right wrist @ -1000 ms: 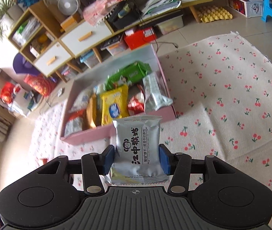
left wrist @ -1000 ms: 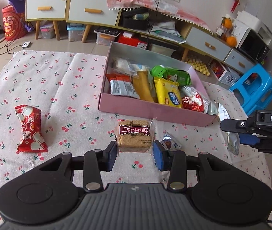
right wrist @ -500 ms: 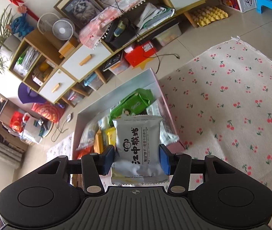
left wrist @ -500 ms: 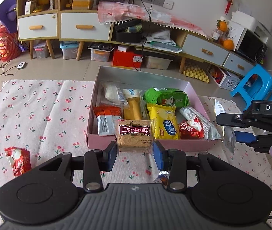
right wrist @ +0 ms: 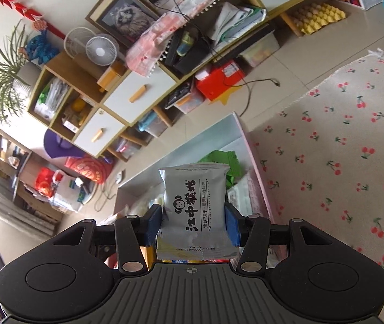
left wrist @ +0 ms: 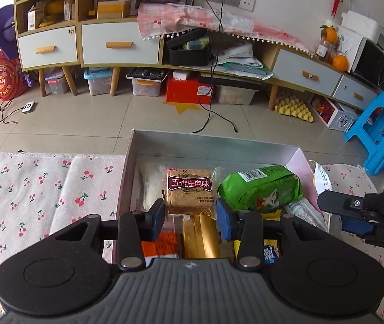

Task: Organize snacks
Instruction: 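Lower both packets into the pink box and open both grippers, then move the left gripper to the red candy wrapper while the right approaches the silver truffle packet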

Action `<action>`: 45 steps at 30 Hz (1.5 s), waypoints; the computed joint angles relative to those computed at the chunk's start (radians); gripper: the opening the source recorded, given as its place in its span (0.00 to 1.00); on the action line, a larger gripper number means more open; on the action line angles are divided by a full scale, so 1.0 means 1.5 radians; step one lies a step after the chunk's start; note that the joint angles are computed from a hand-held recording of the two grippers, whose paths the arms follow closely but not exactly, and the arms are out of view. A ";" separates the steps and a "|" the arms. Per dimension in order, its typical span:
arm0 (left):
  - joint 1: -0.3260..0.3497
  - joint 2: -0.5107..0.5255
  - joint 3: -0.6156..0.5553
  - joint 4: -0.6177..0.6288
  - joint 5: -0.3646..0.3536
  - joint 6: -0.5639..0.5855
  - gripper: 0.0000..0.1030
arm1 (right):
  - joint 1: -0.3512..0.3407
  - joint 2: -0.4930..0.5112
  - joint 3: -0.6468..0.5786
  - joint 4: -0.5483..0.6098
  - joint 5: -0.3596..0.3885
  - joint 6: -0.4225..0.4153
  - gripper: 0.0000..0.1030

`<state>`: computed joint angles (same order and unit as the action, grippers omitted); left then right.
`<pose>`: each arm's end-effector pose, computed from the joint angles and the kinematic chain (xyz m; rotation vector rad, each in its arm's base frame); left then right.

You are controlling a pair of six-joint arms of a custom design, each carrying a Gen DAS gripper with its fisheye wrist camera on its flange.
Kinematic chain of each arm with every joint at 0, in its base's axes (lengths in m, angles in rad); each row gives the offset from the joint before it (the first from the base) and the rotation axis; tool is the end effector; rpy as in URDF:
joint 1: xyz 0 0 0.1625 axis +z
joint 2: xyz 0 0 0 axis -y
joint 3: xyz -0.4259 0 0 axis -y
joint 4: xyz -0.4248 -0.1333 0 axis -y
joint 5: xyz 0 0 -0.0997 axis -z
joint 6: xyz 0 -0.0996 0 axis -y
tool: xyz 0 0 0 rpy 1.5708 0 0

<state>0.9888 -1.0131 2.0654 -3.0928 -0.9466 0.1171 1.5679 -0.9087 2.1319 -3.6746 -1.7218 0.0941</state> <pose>-0.1486 -0.5743 0.1280 0.6840 2.4475 -0.7782 0.1167 -0.5463 0.1132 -0.2311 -2.7411 1.3034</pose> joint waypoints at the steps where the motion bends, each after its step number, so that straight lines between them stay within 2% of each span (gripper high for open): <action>1: 0.002 0.004 -0.004 0.003 0.000 0.001 0.36 | -0.002 0.002 -0.003 0.000 0.006 -0.007 0.48; 16: 0.007 0.042 -0.033 -0.001 0.003 -0.003 0.38 | -0.015 0.005 -0.011 0.013 0.050 -0.053 0.50; 19: 0.000 0.045 -0.024 -0.033 0.020 0.008 0.50 | -0.018 0.000 -0.009 0.017 0.057 -0.049 0.67; 20: -0.001 0.046 -0.026 -0.031 0.020 0.010 0.51 | -0.018 -0.002 -0.008 0.015 0.059 -0.048 0.69; 22: -0.003 0.043 -0.024 -0.027 0.023 0.011 0.54 | -0.020 -0.007 -0.006 0.015 0.061 -0.043 0.69; 24: -0.006 0.042 -0.023 -0.032 0.032 0.017 0.63 | -0.020 -0.010 -0.004 0.013 0.064 -0.037 0.69; 32: -0.013 0.021 -0.006 -0.027 0.046 0.014 0.72 | -0.009 -0.023 0.004 0.023 0.039 -0.045 0.70; 41: -0.017 -0.037 0.050 -0.030 0.064 -0.011 0.90 | 0.016 -0.047 0.030 0.023 0.001 -0.082 0.82; 45: -0.021 -0.076 0.085 -0.019 0.087 -0.030 0.94 | 0.028 -0.049 0.040 0.025 -0.032 -0.103 0.83</action>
